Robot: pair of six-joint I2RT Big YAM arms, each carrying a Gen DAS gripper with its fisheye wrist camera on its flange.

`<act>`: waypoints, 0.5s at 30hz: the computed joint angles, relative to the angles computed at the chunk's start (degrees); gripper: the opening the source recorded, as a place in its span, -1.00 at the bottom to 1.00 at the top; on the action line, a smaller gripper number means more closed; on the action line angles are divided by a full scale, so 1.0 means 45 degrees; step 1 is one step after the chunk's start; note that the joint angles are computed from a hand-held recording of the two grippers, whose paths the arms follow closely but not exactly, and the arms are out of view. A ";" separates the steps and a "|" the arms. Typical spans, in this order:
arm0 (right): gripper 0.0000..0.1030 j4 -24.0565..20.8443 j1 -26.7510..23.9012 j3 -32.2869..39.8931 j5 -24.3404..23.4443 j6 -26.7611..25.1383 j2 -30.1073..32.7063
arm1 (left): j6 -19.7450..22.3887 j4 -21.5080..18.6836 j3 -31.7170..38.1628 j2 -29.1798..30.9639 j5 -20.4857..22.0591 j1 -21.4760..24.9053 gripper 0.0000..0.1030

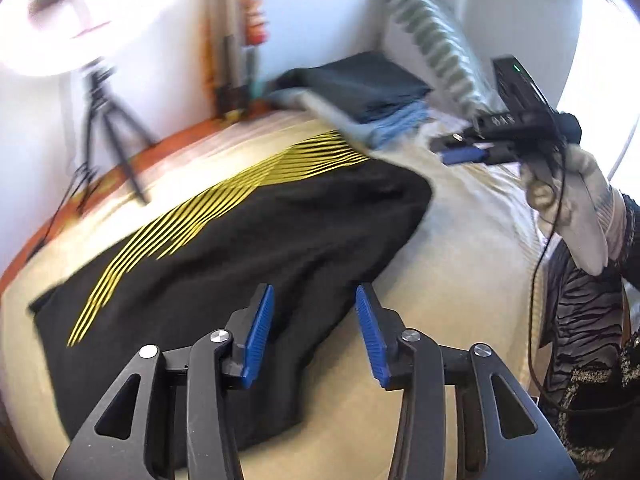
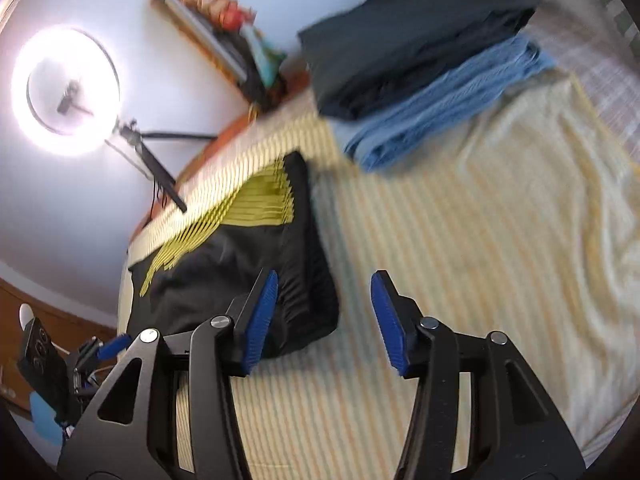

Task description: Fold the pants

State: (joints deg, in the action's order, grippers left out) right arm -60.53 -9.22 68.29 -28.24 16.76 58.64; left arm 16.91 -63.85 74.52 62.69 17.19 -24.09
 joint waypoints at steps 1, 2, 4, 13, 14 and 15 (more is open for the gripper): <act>0.00 0.0072 -0.0283 0.0008 -0.0238 0.0021 -0.0021 | -0.0068 0.0184 0.0056 0.0131 -0.0116 -0.0417 -0.07; 0.00 0.0153 -0.0551 -0.0002 -0.0434 0.0060 -0.0042 | -0.0097 0.0269 0.0151 0.0290 -0.0115 -0.0743 -0.06; 0.00 0.0246 -0.0866 0.0037 -0.0671 0.0189 -0.0031 | -0.0108 0.0471 0.0401 0.0726 -0.0310 -0.1542 -0.06; 0.00 0.0459 -0.2060 0.0223 -0.2208 0.0481 0.0030 | 0.0380 0.0983 0.1438 0.2903 -0.1663 -0.3999 -0.05; 0.00 0.0465 -0.2114 0.0226 -0.2317 0.0471 0.0025 | 0.0446 0.0965 0.1534 0.3114 -0.1782 -0.4133 -0.05; 0.00 0.0444 -0.2173 0.0252 -0.2419 0.0432 0.0026 | 0.0505 0.0946 0.1591 0.3287 -0.1874 -0.4221 -0.05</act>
